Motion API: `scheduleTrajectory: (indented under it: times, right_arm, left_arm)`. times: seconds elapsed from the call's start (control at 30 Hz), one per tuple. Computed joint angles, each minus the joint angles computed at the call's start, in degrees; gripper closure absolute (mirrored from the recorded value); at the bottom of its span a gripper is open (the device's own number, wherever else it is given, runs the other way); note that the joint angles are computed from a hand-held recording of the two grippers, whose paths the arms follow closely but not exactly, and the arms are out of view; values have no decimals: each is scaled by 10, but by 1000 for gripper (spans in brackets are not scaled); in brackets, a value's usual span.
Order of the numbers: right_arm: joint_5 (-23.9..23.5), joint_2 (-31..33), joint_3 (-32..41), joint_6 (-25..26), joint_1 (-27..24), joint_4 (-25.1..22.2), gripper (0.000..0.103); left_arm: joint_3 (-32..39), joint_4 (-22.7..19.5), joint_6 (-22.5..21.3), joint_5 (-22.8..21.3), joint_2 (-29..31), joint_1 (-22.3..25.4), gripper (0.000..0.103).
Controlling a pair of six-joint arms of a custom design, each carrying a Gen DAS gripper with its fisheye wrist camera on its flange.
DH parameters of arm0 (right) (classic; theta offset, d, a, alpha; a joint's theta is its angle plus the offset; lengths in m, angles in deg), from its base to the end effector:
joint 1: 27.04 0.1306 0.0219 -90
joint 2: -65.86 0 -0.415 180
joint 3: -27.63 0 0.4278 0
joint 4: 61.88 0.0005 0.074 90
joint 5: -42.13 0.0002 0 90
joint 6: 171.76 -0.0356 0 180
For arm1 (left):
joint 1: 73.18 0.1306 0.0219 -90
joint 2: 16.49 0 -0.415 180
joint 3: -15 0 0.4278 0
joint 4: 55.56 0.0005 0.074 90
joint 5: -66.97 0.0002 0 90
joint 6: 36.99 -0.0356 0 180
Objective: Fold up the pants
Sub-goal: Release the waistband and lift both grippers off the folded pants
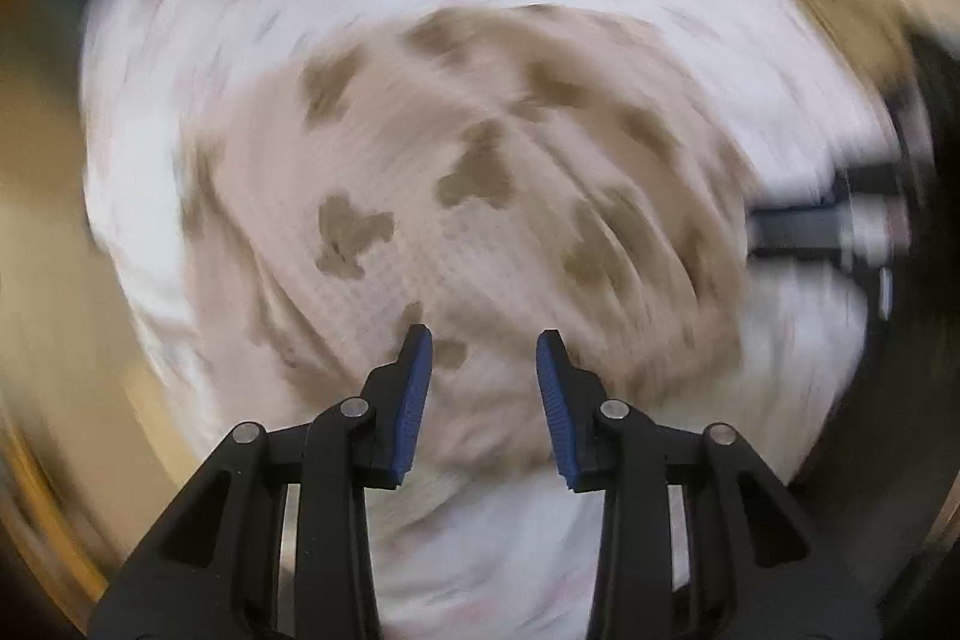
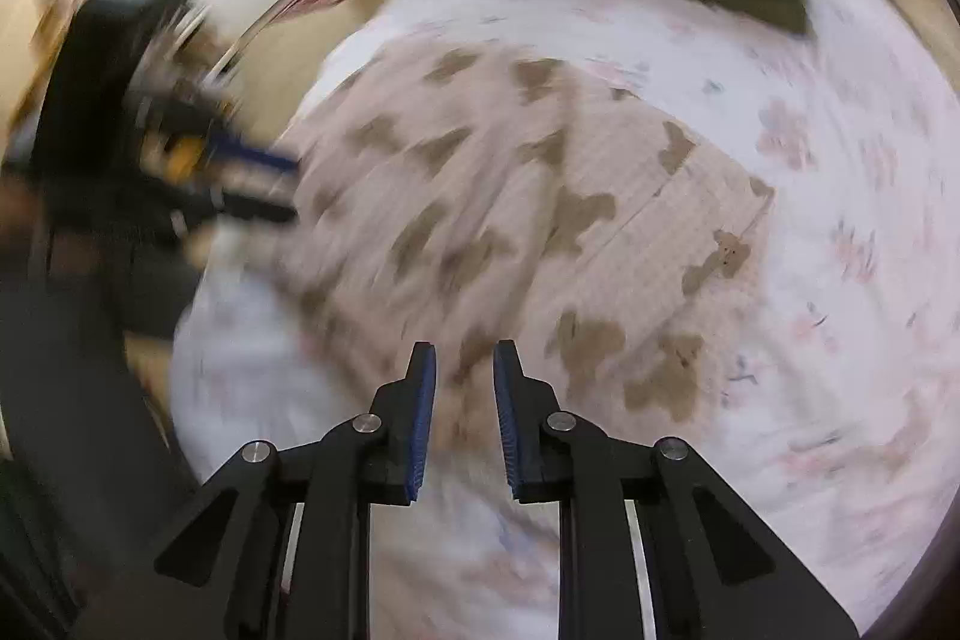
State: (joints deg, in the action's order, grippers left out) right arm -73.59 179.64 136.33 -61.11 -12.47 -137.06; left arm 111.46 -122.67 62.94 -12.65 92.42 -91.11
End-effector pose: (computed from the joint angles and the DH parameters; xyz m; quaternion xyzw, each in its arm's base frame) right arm 0.6090 0.1737 0.3679 -0.3119 0.9202 0.2171 0.0944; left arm 0.5627 -0.1893 0.3237 0.0774 0.9888 -0.1092 0.0663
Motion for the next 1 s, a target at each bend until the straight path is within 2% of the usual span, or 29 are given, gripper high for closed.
scheduleTrajectory:
  times: [0.07, 0.1, 0.17, 0.23, 0.3, 0.37, 0.47, 0.53, 0.67, 0.73, 0.8, 0.9, 1.0]
  right_arm:
    - [10, 18, 3, -20, 13, -10, 87]
    - [16, 22, -1, -19, 17, -18, 87]
    - [37, 27, -15, -5, 23, -48, 87]
    - [40, 27, -23, 9, 22, -68, 88]
    - [37, 21, -18, 8, 14, -67, 89]
    - [15, 20, 3, -3, -4, -59, 87]
    - [-7, 32, 48, -66, -42, -16, 79]
    - [-32, 60, 91, -126, -70, -4, 76]
    - [-76, 134, 177, -250, -109, 3, 76]
    - [-98, 167, 208, -294, -114, -4, 76]
    - [-125, 199, 242, -312, -119, -20, 76]
    - [-131, 212, 258, -305, -113, -26, 76]
    - [-103, 237, 291, -287, -98, -39, 76]
  left_arm:
    - [-5, -4, 47, 9, 20, -4, 72]
    - [-9, -15, 48, 3, 25, -10, 72]
    - [-29, -16, 23, -39, 18, -24, 70]
    - [-33, -23, -10, -59, 13, -32, 69]
    - [-22, -43, -22, -61, 12, -29, 64]
    - [-9, -51, -14, -44, 10, -15, 59]
    - [13, -33, 18, -46, 6, 26, 55]
    - [23, -8, 57, -54, 8, 57, 55]
    - [38, 52, 170, 0, 33, 125, 55]
    - [49, 58, 191, 35, 50, 141, 55]
    - [54, 72, 201, 49, 58, 151, 55]
    - [60, 98, 211, 51, 61, 154, 55]
    - [67, 97, 209, 49, 70, 151, 55]
